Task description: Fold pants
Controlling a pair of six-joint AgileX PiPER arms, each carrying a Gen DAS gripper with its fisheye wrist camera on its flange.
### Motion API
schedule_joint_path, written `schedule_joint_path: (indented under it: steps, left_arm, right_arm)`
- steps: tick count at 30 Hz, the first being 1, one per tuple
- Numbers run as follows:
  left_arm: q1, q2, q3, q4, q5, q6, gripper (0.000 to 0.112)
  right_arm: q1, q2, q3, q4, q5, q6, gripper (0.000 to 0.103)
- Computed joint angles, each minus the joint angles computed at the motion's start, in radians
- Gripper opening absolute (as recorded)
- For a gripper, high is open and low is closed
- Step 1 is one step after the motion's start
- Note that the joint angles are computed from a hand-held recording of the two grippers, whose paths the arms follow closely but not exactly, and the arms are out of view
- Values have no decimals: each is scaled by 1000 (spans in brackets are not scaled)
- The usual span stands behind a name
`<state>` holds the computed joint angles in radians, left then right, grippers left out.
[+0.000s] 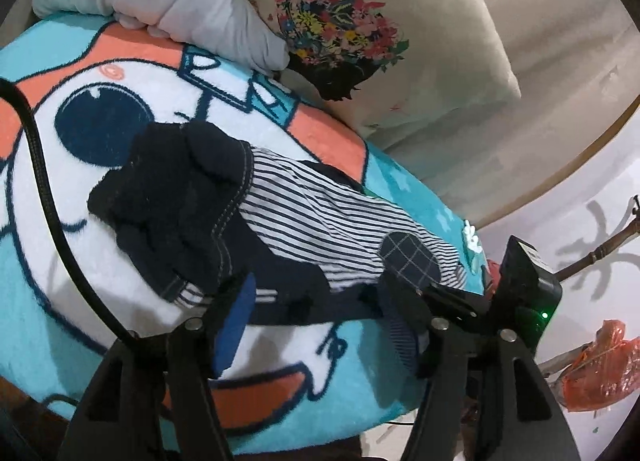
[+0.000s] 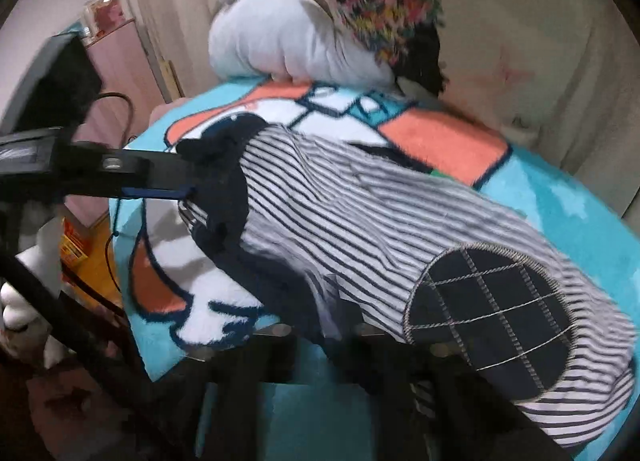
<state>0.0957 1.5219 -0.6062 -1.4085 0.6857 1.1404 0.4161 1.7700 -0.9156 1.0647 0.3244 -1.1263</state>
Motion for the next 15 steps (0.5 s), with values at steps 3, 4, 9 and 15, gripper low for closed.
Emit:
schedule_joint_path:
  steps: [3,4,9,15]
  left_arm:
    - [11,12,9,-27,43,9,72]
    - [11,20,9,-35,51,12,73]
    - [-1,94,8,-113,141,61,77]
    - [-42,159,-56,-169,79,40,77]
  right_arm:
    - [10,-51,26,39,-39,-12,3]
    - [9,-66,30,61,-47,-27,3]
    - [-12,-114,24,111,-61,-30,3]
    - [-18,-144,21,87,-47,0,3]
